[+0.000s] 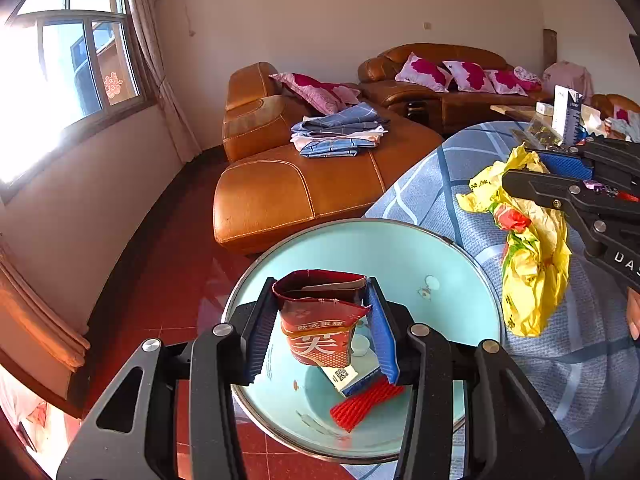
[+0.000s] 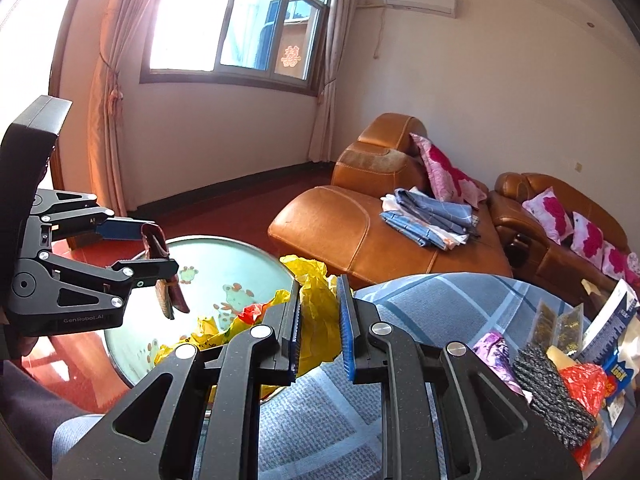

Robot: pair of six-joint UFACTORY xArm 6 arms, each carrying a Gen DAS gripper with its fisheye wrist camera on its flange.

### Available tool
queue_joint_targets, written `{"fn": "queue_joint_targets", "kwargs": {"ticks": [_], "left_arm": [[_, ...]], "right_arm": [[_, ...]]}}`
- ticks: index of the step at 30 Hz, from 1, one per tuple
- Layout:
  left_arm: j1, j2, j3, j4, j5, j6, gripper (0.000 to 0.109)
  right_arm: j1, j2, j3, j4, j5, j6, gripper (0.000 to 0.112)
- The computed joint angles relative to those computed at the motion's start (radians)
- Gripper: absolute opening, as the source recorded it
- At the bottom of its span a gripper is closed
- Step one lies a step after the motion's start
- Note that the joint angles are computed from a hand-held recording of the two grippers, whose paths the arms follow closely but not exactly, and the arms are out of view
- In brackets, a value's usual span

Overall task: Collect trash
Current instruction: 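Open the left tool to drop the red packet into the bucket while right drops the yellow bag, then grasp the purple foil wrapper with the left tool while right grasps the clear plastic bag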

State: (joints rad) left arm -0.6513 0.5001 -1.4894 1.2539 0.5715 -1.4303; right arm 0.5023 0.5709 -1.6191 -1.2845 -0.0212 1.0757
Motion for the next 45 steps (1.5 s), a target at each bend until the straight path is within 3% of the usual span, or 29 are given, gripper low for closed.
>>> {"fn": "queue_joint_targets", "kwargs": {"ticks": [1, 2, 3, 5, 7, 12, 24, 28, 35, 45], "left_arm": [[-0.001, 0.003, -0.002, -0.001, 0.009, -0.001, 0.047], [-0.004, 0.006, -0.005, -0.003, 0.023, -0.001, 0.053], [-0.005, 0.005, -0.005, 0.001, 0.026, -0.007, 0.064], [-0.004, 0.001, 0.002, 0.012, 0.023, -0.021, 0.066], [-0.006, -0.003, 0.005, 0.024, 0.035, -0.039, 0.078], [-0.008, -0.010, 0.011, 0.044, 0.044, -0.059, 0.085], [-0.009, -0.015, 0.016, 0.061, 0.034, -0.071, 0.091], [-0.013, -0.010, 0.004, 0.058, 0.023, -0.060, 0.094], [-0.032, 0.031, -0.068, 0.061, -0.016, -0.032, 0.094], [-0.093, 0.207, -0.324, -0.030, -0.084, 0.129, 0.094]], "right_arm": [[0.005, 0.002, 0.003, 0.048, 0.002, -0.057, 0.027], [0.008, 0.004, 0.003, 0.061, 0.007, -0.072, 0.042], [0.006, 0.005, -0.002, 0.037, 0.005, -0.045, 0.048], [0.001, 0.004, -0.002, 0.017, 0.001, -0.011, 0.048], [-0.002, 0.002, -0.002, -0.005, 0.002, 0.022, 0.048], [0.003, -0.004, -0.005, -0.074, 0.019, 0.084, 0.050], [0.013, -0.023, -0.018, -0.271, 0.074, 0.292, 0.057], [0.028, -0.054, 0.004, -0.385, 0.148, 0.411, 0.059], [0.034, -0.187, 0.162, -0.490, 0.319, 0.636, 0.060], [-0.035, -0.451, 0.496, -0.407, 0.537, 0.760, 0.059]]}}
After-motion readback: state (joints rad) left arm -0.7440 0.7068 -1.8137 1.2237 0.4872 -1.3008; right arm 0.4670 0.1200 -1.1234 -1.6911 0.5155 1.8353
